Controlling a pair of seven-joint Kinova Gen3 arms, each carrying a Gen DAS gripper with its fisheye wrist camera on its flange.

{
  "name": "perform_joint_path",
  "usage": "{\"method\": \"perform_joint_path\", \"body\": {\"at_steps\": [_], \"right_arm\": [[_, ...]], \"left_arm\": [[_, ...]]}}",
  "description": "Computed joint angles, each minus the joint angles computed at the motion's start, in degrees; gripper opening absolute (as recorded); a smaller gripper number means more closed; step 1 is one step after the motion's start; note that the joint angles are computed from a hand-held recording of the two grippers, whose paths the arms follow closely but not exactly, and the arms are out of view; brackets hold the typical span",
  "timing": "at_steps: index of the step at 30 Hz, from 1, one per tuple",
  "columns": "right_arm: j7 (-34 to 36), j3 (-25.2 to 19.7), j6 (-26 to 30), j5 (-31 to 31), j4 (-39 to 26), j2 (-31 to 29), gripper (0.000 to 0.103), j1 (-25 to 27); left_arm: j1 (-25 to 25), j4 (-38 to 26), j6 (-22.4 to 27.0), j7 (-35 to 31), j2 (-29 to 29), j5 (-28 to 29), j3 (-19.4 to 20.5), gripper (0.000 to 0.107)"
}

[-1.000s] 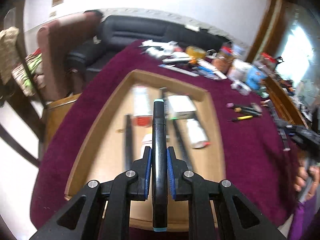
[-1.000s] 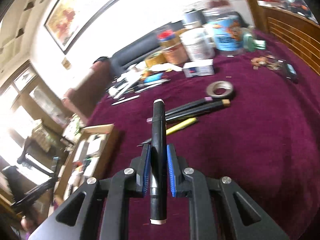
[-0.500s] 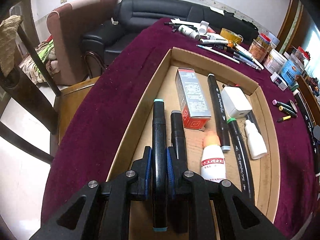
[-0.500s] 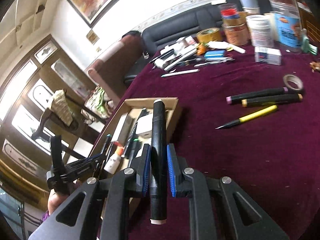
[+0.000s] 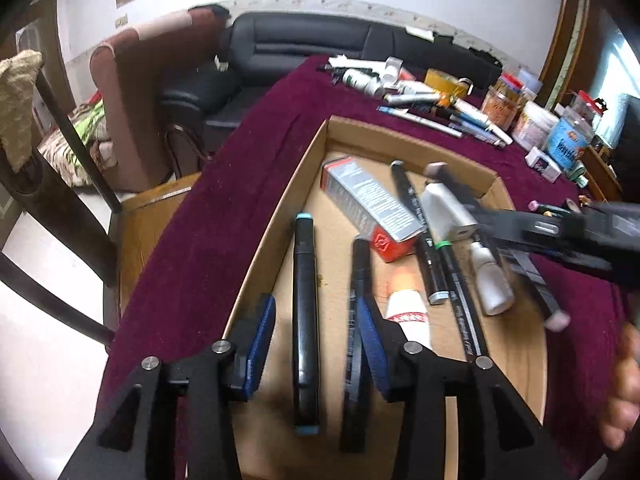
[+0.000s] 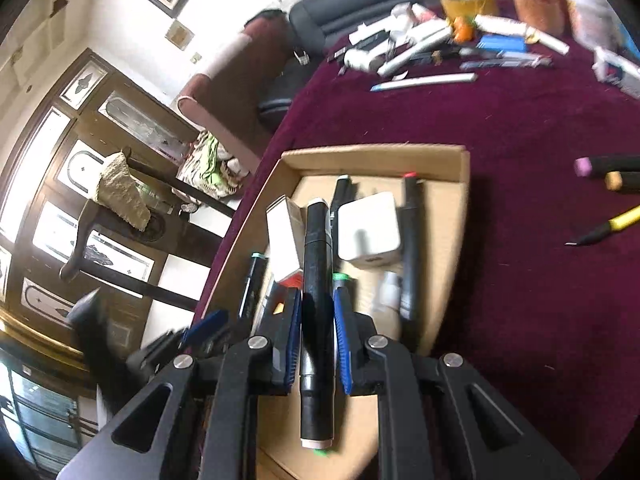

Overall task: Organize rigid objects
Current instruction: 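Release the teal-ended marker into the tray with the left tool while the right tool carries its marker, then release the white-ended marker into the tray with the right tool and withdraw both tools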

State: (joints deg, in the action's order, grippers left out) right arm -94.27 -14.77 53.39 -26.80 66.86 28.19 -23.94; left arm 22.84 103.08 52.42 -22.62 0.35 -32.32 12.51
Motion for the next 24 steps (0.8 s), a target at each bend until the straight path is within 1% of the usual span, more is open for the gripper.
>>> {"method": "perform_joint_path", "body": {"at_steps": [1, 3, 7, 11, 13, 15, 17, 19, 20, 22, 24], "right_arm": [[-1.22, 0.50, 0.84, 0.69, -1.83, 1.21, 0.016, -0.95], [-3.62, 1.32, 2.77, 2.26, -5.99, 3.75, 0.016, -2.83], [-7.19, 3.20, 5.83, 7.38, -13.00, 7.29, 0.016, -6.96], [-9.54, 5.01, 9.85, 12.61, -20.21, 10.85, 0.016, -10.93], [-10.18, 5.48, 11.23, 14.32, -22.65, 12.18, 0.016, -12.10], [-10.33, 5.43, 11.49, 15.00, -24.30, 13.15, 0.016, -12.60], [-10.20, 5.61, 12.24, 15.85, -25.95, 13.90, 0.016, -13.16], [-10.04, 6.09, 11.87, 17.07, -26.16, 13.90, 0.016, -14.00], [-10.24, 6.17, 11.14, 17.34, -25.27, 13.42, 0.016, -14.17], [-10.75, 6.09, 11.08, 17.40, -25.18, 13.42, 0.020, -14.06], [-10.47, 5.63, 10.22, 17.03, -24.10, 12.79, 0.029, -13.48]], "left_arm": [[0.21, 0.67, -0.42, 0.85, -0.85, -0.56, 0.17, 0.050], [0.01, 1.99, -1.49, 1.99, -2.45, -1.14, 0.57, 0.052], [-1.94, 5.22, -5.19, 2.30, -6.18, 0.36, 1.41, 0.056], [-3.73, 6.25, -5.84, 3.18, -7.19, -0.22, 3.75, 0.057], [-4.22, 6.60, -6.05, 3.70, -7.33, -0.64, 4.54, 0.057], [-4.60, 7.02, -6.77, 3.83, -7.48, -0.44, 4.77, 0.058], [-4.96, 7.16, -7.32, 3.57, -7.38, 0.08, 4.71, 0.061], [-5.25, 7.36, -7.54, 3.49, -7.44, 0.39, 4.76, 0.062], [-5.36, 7.32, -7.46, 3.53, -7.32, 0.45, 4.85, 0.062], [-5.39, 7.46, -7.62, 3.70, -7.44, 0.68, 4.96, 0.063], [-5.52, 8.04, -9.18, 3.12, -7.89, 1.51, 4.61, 0.065]]}}
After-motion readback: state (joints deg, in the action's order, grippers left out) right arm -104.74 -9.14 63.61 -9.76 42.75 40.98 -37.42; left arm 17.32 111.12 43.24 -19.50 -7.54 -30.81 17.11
